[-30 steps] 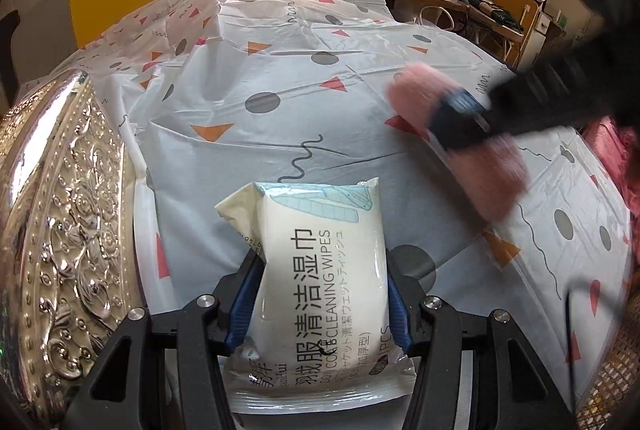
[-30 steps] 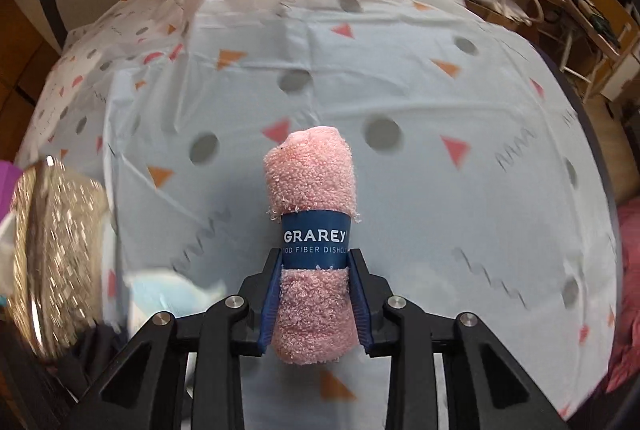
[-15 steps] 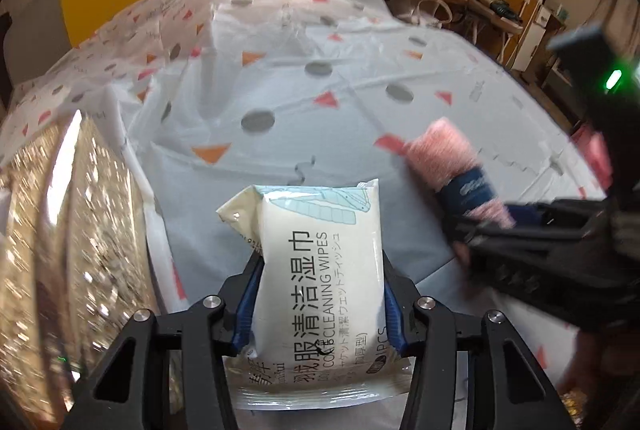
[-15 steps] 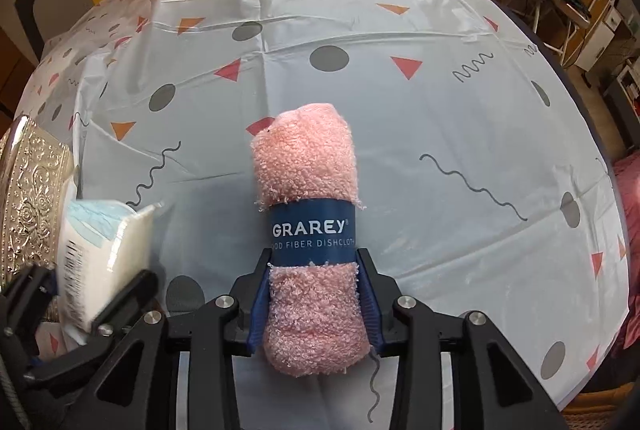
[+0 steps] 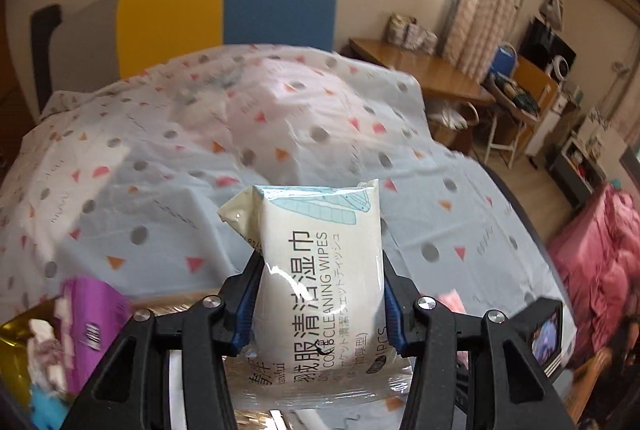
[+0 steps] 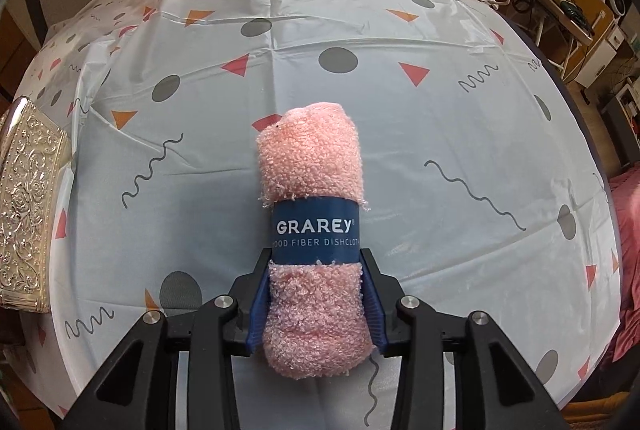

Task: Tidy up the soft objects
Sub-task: 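Carry the wipes pack into the gold tray and open the left tool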

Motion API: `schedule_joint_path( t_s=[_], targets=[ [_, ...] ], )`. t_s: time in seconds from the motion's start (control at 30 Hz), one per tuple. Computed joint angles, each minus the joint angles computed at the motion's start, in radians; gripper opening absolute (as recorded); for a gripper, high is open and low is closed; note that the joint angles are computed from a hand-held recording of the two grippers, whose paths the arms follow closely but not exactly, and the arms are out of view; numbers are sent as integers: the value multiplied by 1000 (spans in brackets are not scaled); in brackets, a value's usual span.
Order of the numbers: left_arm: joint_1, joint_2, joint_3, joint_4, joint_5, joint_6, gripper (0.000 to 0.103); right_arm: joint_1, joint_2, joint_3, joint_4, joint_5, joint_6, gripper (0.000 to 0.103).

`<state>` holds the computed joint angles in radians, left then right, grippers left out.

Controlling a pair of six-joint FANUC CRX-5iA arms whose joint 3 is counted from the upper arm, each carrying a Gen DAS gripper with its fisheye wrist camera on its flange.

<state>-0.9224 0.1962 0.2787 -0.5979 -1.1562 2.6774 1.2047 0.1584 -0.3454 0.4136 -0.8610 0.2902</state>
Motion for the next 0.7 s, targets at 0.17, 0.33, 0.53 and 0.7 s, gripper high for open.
schedule_joint_path(
  t_s=[0.17,0.33,0.53,0.7],
  targets=[
    [32,-123,-90,-60,-61,58,52,11,8,10,12,-17,-2,41],
    [54,-264,-219,-111,-124,131,52,25,34,26,28,-22,-17,41],
    [61,-454,-405,-129,-210,253,52,43,45,26,52,-32,-30,41],
    [14,-608,-541,-135,-314,364,52,54,51,35,58,-46,-33,41]
  ],
)
